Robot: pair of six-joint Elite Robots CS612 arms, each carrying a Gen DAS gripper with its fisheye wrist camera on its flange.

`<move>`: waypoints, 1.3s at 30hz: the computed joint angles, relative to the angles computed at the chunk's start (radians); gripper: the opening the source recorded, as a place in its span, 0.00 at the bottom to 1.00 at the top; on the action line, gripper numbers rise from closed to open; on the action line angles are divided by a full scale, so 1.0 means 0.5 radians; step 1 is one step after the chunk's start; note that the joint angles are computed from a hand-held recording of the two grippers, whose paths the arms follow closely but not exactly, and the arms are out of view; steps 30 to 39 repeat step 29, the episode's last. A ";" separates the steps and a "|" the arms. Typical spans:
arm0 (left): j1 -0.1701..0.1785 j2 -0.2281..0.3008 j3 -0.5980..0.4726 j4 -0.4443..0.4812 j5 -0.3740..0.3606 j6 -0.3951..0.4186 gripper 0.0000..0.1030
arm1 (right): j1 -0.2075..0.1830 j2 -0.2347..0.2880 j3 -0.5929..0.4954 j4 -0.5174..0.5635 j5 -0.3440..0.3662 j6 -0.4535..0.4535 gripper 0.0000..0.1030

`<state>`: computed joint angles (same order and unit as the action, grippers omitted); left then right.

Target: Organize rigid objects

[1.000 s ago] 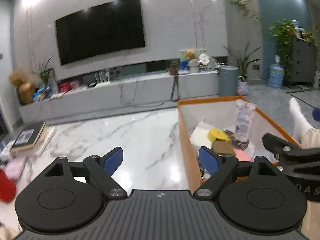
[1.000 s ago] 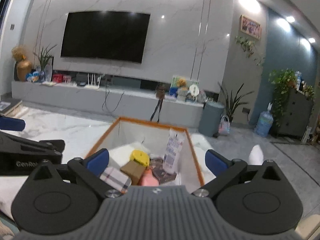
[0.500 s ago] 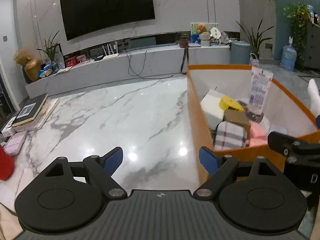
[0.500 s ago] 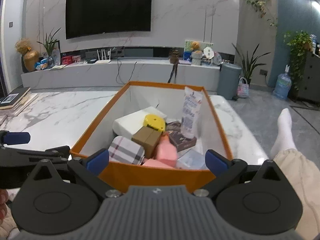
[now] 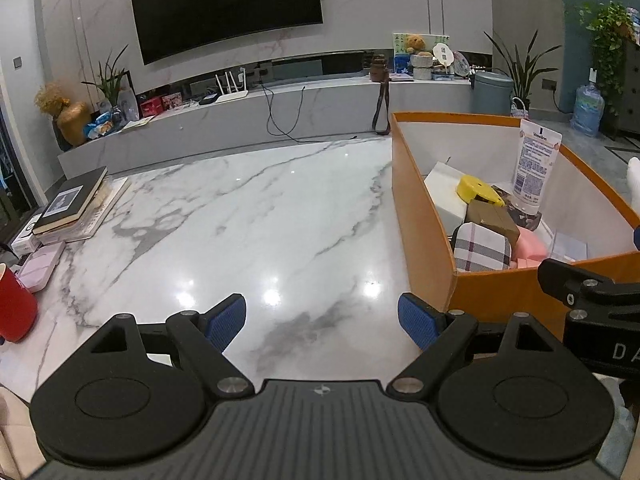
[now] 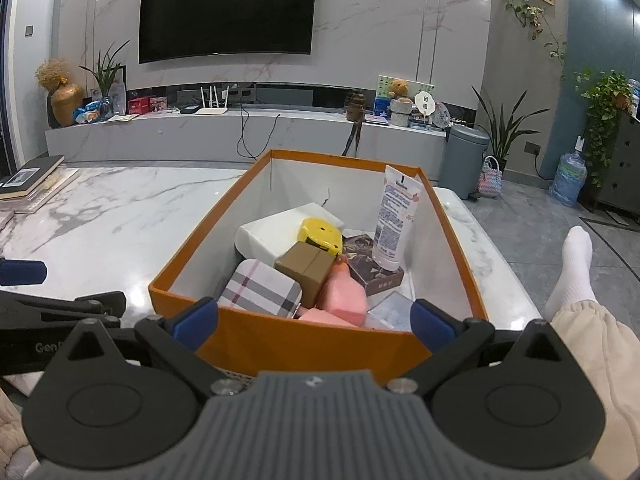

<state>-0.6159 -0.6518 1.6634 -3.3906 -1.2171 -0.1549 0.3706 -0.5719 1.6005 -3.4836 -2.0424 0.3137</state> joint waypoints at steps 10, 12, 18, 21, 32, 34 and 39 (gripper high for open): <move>-0.005 -0.009 0.008 -0.002 0.013 0.016 0.98 | -0.014 -0.003 0.017 -0.040 0.059 0.017 0.98; -0.007 -0.009 0.009 0.002 0.020 0.015 0.98 | -0.015 -0.004 0.020 -0.046 0.069 0.015 0.98; -0.008 -0.008 0.009 0.001 0.020 0.021 0.98 | -0.018 -0.005 0.019 -0.043 0.091 0.014 0.98; -0.009 -0.007 0.011 -0.001 0.023 0.031 0.98 | -0.019 -0.007 0.022 -0.044 0.095 0.014 0.98; -0.012 -0.006 0.013 -0.008 0.034 0.030 0.98 | -0.018 -0.005 0.019 -0.033 0.098 0.010 0.98; -0.012 -0.006 0.013 -0.008 0.034 0.030 0.98 | -0.018 -0.005 0.019 -0.033 0.098 0.010 0.98; -0.012 -0.006 0.013 -0.008 0.034 0.030 0.98 | -0.018 -0.005 0.019 -0.033 0.098 0.010 0.98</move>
